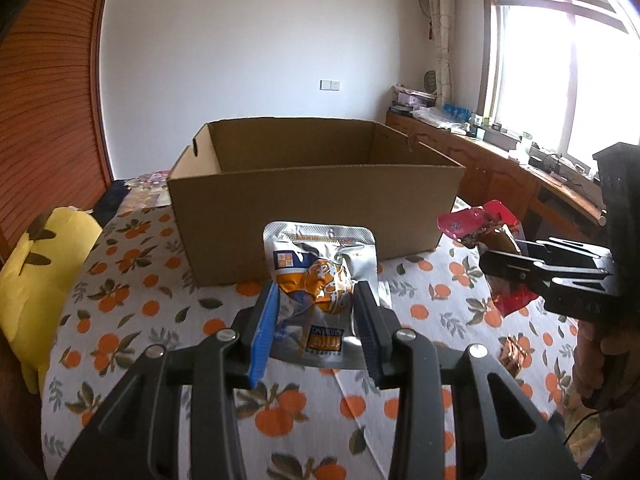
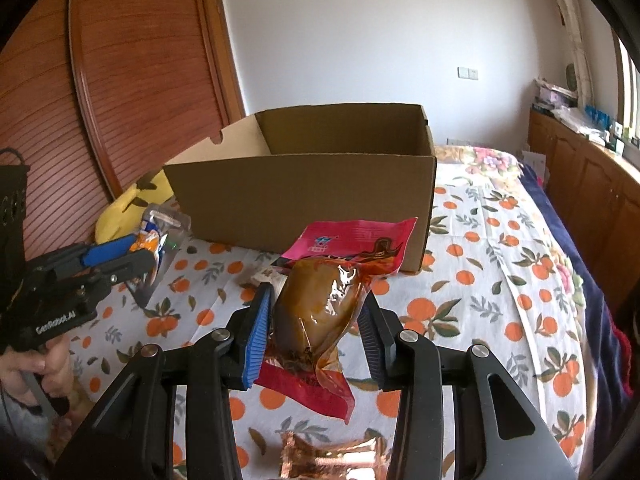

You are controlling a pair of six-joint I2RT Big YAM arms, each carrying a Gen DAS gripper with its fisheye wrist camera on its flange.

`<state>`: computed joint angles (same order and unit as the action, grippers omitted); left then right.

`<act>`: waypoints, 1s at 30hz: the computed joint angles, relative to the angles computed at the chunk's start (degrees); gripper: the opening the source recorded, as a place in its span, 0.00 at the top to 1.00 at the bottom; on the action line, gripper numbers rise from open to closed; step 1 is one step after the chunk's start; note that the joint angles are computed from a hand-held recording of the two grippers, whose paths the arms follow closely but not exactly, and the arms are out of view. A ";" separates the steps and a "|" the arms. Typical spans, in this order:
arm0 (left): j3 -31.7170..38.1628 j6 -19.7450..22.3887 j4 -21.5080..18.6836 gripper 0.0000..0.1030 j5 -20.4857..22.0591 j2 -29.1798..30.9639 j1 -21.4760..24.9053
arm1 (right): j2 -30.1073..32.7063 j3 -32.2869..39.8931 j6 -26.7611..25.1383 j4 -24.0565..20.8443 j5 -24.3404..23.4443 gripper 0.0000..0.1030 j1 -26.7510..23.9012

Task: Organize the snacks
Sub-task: 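Lift both packets over the box and open both tools to release them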

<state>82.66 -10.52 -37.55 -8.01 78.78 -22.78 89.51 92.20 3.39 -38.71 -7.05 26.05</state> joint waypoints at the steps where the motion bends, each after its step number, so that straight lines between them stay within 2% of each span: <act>1: 0.76 0.34 0.16 0.65 0.58 0.62 0.30 | 0.35 0.51 -0.10 -0.24 -0.06 0.60 -0.17; 10: 6.82 3.74 0.36 0.65 4.70 3.90 2.81 | 2.54 6.85 -2.59 -2.25 1.10 0.60 -0.29; 16: 12.71 6.79 -0.01 0.64 5.64 7.26 4.35 | 5.51 13.49 -5.20 -3.77 1.73 0.60 -0.02; 22: 19.01 8.62 -1.13 0.64 6.38 11.47 5.61 | 12.26 24.61 -8.07 -7.65 1.87 0.60 0.52; 27: 23.02 9.50 -1.62 0.64 6.72 14.91 6.77 | 18.71 34.12 -8.24 -11.30 0.35 0.60 0.44; 30: 25.53 8.55 -2.55 0.64 7.43 17.28 7.60 | 22.36 38.98 -8.65 -13.00 -0.17 0.60 0.51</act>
